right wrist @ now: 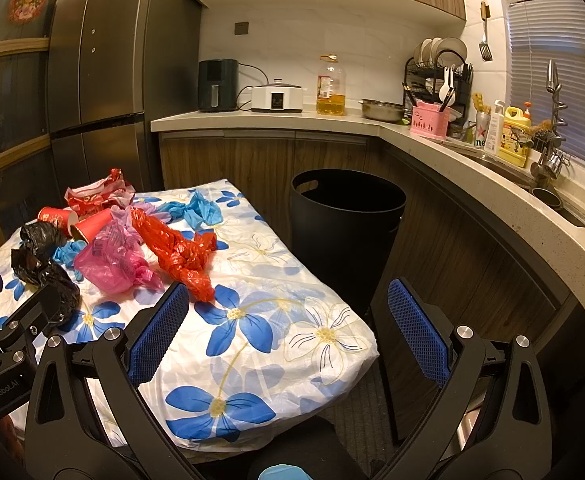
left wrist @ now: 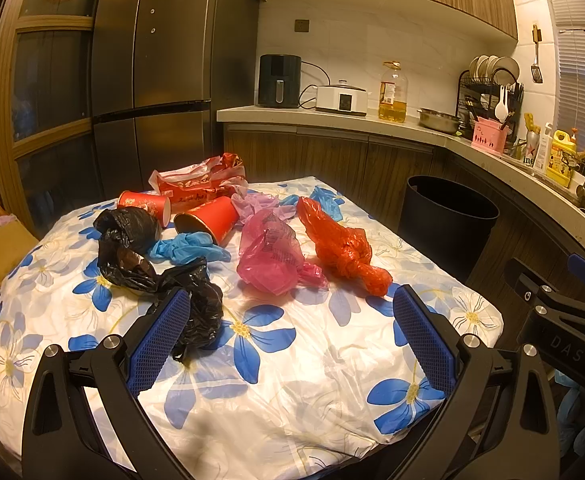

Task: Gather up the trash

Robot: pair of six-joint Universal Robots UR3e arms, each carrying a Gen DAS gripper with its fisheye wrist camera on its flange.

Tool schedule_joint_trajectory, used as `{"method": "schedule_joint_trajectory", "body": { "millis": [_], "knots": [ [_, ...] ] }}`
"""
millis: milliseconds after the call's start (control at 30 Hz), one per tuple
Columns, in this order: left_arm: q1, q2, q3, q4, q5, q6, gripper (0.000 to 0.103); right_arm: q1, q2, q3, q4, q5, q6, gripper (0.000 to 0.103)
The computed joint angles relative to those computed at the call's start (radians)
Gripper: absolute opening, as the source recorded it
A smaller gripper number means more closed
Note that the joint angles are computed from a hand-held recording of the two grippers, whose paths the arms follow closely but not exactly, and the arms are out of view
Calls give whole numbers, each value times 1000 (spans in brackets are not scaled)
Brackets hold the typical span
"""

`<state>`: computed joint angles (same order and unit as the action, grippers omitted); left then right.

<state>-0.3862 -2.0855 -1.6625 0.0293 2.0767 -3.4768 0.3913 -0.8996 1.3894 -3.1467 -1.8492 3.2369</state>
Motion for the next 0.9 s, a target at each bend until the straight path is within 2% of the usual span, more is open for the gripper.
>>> {"method": "schedule_joint_trajectory", "body": {
  "millis": [900],
  "knots": [
    [-13, -31, 59, -34, 7, -10, 97, -9, 14, -27, 13, 9, -2, 98]
  ]
}}
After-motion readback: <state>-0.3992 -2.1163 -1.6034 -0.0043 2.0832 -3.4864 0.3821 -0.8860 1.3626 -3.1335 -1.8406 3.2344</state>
